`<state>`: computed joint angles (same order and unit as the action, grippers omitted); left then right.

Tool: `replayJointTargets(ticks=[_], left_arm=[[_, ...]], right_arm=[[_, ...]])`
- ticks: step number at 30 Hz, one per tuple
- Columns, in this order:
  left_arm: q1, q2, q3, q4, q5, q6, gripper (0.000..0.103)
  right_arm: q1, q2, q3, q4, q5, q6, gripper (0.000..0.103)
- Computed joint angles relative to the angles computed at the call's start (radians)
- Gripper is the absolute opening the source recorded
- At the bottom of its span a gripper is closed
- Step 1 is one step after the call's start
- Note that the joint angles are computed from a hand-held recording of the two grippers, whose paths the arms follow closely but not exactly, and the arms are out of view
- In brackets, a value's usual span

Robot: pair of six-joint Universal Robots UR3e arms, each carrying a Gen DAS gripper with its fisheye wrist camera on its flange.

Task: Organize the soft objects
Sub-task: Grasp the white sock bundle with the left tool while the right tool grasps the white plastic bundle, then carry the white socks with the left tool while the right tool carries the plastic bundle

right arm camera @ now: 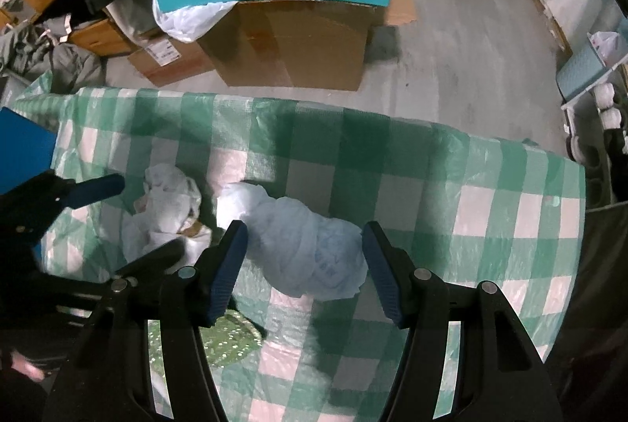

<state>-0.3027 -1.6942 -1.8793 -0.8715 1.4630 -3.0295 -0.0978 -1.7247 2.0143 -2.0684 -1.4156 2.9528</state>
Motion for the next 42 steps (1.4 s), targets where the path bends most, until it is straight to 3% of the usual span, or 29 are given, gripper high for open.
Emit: replayJointTargets(ticks=[5,6,7,8,11,14,25,28,31,36,42], left_arm=[[0.018,0.003,-0.031,0.03,-0.027,-0.016,0.076],[0.027,0.007,-0.041,0.037,-0.034,-0.019,0.071],[0.034,0.01,-0.049,0.037,-0.046,-0.021,0.058],[0.043,0.014,-0.052,0.029,-0.055,-0.018,0.051],[0.05,0.022,-0.05,0.008,-0.064,-0.003,0.034],[0.06,0.038,-0.052,-0.01,-0.06,0.022,0.028],[0.179,0.153,-0.145,-0.044,-0.095,0.102,0.02],[0.222,0.206,-0.185,-0.052,-0.125,0.126,0.019],[0.269,0.276,-0.237,-0.042,-0.166,0.156,0.018],[0.333,0.397,-0.307,-0.037,-0.211,0.204,0.018],[0.433,0.553,-0.317,-0.161,-0.285,0.281,0.017]], right_arm=[[-0.019,-0.028,0.009,0.008,0.023,-0.008,0.062],[-0.026,-0.033,0.01,0.013,0.034,-0.012,0.062],[-0.032,-0.038,0.01,0.021,0.042,-0.019,0.062],[-0.033,-0.042,0.012,0.023,0.041,-0.025,0.062],[-0.017,-0.042,0.021,0.006,0.016,-0.033,0.062],[0.005,-0.02,0.019,-0.009,-0.004,-0.027,0.062],[0.114,0.072,-0.004,-0.063,-0.111,0.01,0.062],[0.151,0.095,-0.008,-0.081,-0.15,0.041,0.055],[0.159,0.082,-0.002,-0.086,-0.139,0.066,0.048],[0.181,0.029,-0.011,-0.069,-0.137,0.131,0.047],[0.23,-0.06,-0.057,0.007,-0.139,0.22,0.046]])
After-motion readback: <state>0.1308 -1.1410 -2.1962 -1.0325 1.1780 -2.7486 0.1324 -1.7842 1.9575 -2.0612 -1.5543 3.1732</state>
